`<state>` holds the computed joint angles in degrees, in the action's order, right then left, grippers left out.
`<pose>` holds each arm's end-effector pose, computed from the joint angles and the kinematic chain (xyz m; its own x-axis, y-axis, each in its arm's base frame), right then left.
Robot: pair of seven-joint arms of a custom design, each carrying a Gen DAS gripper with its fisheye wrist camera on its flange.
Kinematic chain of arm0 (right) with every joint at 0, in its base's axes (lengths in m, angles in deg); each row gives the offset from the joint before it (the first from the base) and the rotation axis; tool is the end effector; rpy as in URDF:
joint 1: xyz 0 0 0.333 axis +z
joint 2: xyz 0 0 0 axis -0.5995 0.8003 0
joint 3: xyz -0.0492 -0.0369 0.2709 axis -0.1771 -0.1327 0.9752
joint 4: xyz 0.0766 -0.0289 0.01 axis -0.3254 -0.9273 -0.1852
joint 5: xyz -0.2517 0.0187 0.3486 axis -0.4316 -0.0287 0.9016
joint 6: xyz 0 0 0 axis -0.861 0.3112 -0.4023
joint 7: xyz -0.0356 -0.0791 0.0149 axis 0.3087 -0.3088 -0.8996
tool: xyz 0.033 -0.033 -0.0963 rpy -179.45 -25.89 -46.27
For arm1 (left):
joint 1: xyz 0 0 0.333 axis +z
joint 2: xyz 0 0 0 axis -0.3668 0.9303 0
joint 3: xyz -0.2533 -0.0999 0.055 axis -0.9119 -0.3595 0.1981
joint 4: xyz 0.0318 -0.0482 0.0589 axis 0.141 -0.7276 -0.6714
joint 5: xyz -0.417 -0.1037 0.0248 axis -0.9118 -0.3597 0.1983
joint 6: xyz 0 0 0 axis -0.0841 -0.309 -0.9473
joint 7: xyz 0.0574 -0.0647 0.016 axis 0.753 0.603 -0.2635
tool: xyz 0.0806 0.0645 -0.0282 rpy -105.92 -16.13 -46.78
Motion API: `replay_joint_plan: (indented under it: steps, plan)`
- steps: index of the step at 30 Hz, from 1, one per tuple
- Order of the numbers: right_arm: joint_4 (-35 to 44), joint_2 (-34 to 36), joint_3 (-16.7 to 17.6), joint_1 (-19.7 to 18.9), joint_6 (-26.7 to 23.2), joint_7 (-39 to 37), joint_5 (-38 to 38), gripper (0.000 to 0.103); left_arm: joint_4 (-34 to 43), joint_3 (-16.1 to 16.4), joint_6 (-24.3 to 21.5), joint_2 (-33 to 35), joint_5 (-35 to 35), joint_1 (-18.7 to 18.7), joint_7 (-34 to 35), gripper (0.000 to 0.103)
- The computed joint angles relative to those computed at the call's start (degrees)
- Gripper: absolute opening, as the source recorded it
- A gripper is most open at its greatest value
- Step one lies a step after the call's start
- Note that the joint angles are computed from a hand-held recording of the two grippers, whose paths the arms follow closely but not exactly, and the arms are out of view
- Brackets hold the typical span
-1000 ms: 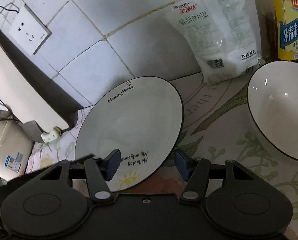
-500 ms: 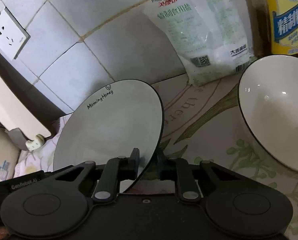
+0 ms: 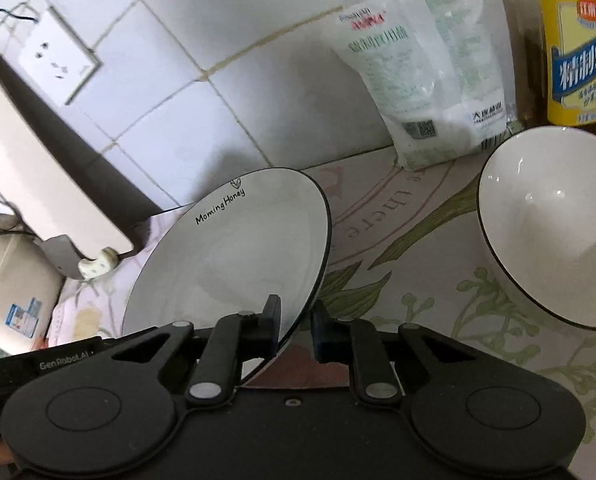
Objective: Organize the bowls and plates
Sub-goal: 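Reach both grippers to the white Morning Honey plate rim and grasp it, then lift the Morning Honey plate with both grippers and carry it over the Lovely Bear plate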
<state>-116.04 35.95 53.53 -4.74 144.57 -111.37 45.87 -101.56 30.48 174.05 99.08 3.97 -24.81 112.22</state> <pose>0.6060 0.3803 0.3646 -0.2576 -0.8312 -0.4928 -0.6594 0.5240 -0.5391 0.6876 -0.1655 0.3727 -0.2284 -0.9195 0.3198 -0.8251 0.0085 -0.5649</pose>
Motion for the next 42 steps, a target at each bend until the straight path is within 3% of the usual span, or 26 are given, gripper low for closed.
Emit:
replay_joint_plan:
  steps: [4,8,16,22,26,31,35,42]
  plan:
    - [-3.62,-4.0,-1.12,1.75,0.87,3.52,-4.14,0.02,-4.59,-0.34,0.68,-5.48,-1.07,0.1,0.8,0.015]
    - [-7.75,-9.77,-1.45,3.37,-0.03,12.56,-12.9,0.021,-9.83,-0.73,-0.46,-12.38,-6.07,0.21,4.42,0.015]
    - [-16.09,-22.69,4.49,1.93,-7.39,20.91,-22.14,0.022,-18.69,2.53,-4.98,-25.1,-17.39,-2.88,14.12,0.015]
    - [-21.62,-30.55,10.26,-0.51,-12.32,21.38,-20.76,0.022,-24.01,4.84,-7.26,-32.4,-19.59,-6.11,16.49,0.016]
    - [-26.54,-35.44,14.74,-2.93,-13.99,28.7,-24.18,0.022,-28.56,5.1,-5.93,-37.43,-18.53,-8.21,16.35,0.016]
    - [-32.16,-40.73,20.07,-5.15,-16.8,34.08,-23.77,0.022,-31.65,6.22,-7.71,-40.11,-17.79,-10.28,15.63,0.016]
    - [-34.75,-42.84,22.38,-5.47,-18.54,34.36,-20.39,0.022,-33.44,6.17,-8.66,-40.97,-16.41,-11.15,14.72,0.016]
    - [-38.82,-44.99,23.38,-6.52,-16.7,34.99,-16.54,0.022,-33.28,6.11,-12.36,-39.22,-15.06,-11.51,13.15,0.016]
